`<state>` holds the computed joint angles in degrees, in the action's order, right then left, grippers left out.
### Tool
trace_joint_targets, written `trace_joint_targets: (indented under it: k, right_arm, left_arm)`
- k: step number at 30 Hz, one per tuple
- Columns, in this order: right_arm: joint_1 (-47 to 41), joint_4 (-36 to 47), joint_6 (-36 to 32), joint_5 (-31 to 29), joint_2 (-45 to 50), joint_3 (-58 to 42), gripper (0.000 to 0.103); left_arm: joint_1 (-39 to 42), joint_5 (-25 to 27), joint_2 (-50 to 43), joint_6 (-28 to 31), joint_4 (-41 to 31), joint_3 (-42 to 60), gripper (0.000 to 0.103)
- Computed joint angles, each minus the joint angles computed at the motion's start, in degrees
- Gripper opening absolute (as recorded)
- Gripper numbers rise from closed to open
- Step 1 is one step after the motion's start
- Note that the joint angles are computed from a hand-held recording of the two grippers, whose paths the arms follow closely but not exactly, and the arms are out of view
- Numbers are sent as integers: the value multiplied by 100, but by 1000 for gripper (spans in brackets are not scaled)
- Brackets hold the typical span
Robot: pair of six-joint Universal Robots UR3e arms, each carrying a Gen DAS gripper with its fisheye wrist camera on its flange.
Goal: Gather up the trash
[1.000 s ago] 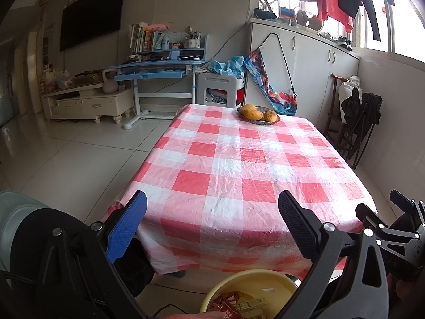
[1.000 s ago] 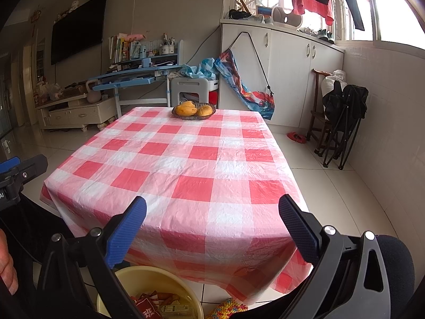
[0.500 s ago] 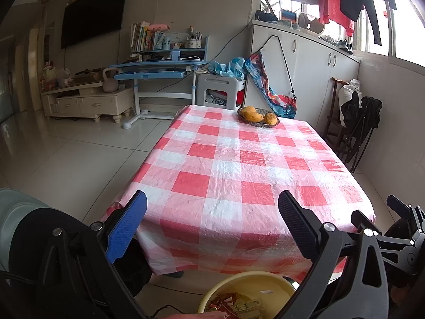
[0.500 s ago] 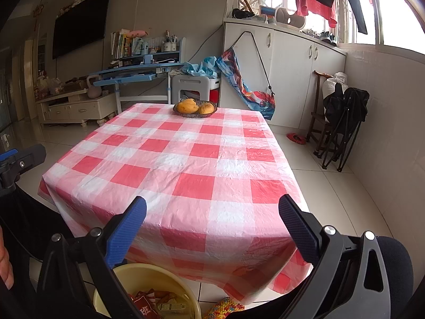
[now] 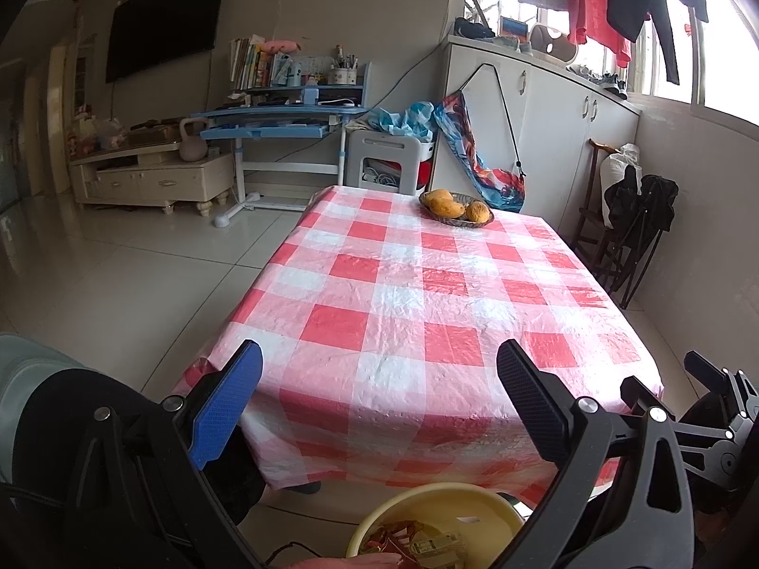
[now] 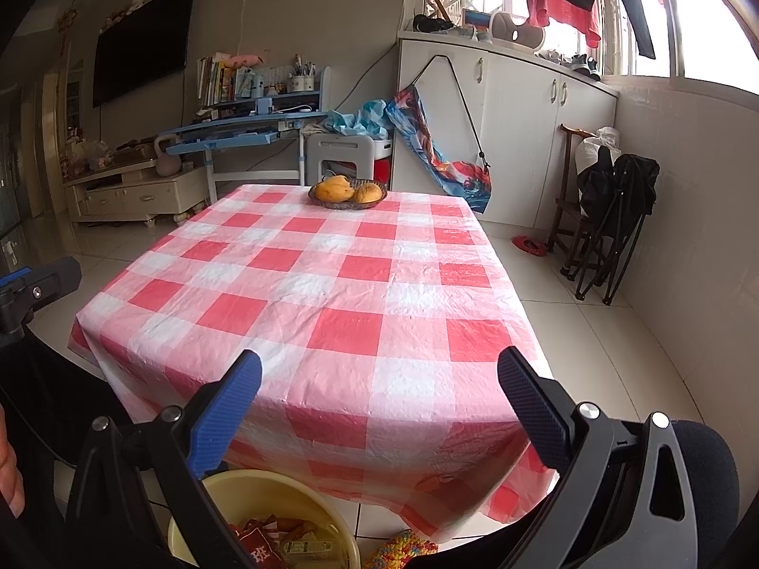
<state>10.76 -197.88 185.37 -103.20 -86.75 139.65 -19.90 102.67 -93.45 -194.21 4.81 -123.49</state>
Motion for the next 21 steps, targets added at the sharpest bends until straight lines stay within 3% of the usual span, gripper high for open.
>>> trace_joint_targets:
  k: [6,12,15,21]
  right_arm:
    - [-100,111,6,152,-166,8,95]
    - [-516,774,203,747,-798,-111,95]
    - [-766,1261,124,1079,-999,-441,95]
    - [-989,1765,-340,1356,-358,-1512,95]
  left_arm:
    - [210,-373,205,5,125,-144,96]
    - [288,-551,645,116,-1266,286,96]
    - [146,-379,753,204,-1946,687,96]
    - [-34,16,582,301,-2927,1465,96]
